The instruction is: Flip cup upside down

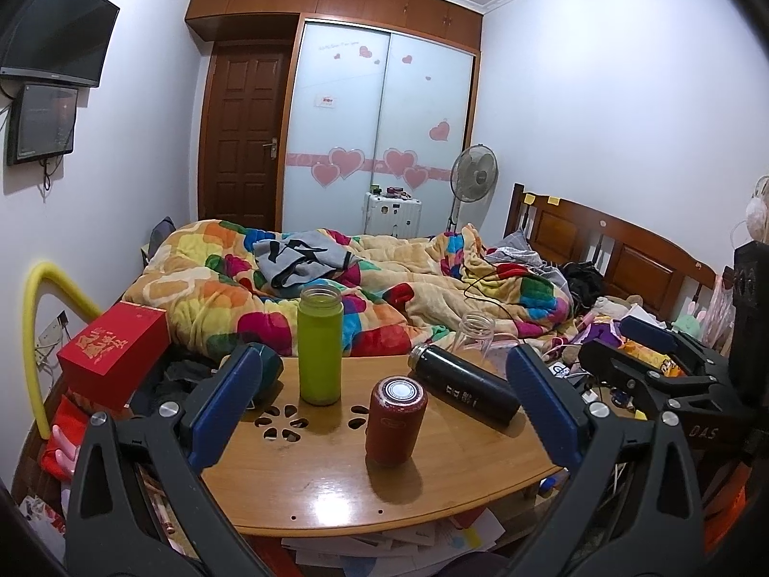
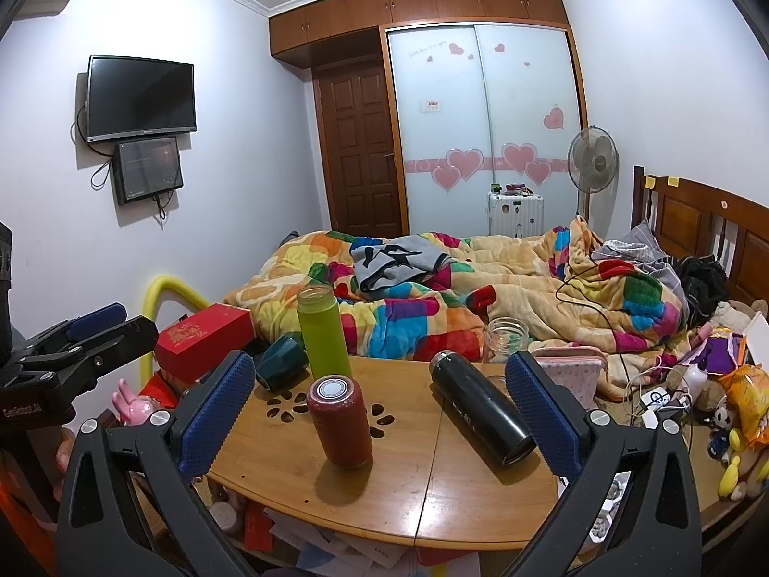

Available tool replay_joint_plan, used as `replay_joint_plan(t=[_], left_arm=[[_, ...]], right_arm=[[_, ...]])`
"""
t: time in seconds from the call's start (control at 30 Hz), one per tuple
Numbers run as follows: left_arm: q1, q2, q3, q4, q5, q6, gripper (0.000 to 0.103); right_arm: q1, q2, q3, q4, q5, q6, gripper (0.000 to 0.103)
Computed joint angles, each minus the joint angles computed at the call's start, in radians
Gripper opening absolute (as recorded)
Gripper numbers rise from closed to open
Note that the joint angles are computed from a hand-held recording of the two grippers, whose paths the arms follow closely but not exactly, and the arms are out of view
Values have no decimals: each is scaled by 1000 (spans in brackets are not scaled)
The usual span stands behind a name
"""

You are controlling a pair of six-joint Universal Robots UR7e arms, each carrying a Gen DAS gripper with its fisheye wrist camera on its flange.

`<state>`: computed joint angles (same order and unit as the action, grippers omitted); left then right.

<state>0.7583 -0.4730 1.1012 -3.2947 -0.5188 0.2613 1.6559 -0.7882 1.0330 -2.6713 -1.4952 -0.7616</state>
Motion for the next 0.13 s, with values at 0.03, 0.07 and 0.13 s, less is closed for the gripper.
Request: replay_joint_plan(t=[0.03,0.07,0.13], left_arm=[[0,-1,1,3,-1,-2,103],[1,-1,1,7,-3,-6,103],[3,-3,0,25,-10,-16,103]], right_arm=[[0,0,0,0,0,0,103],[0,0,0,1,-1,1,103],[-1,0,1,0,0,2,103]])
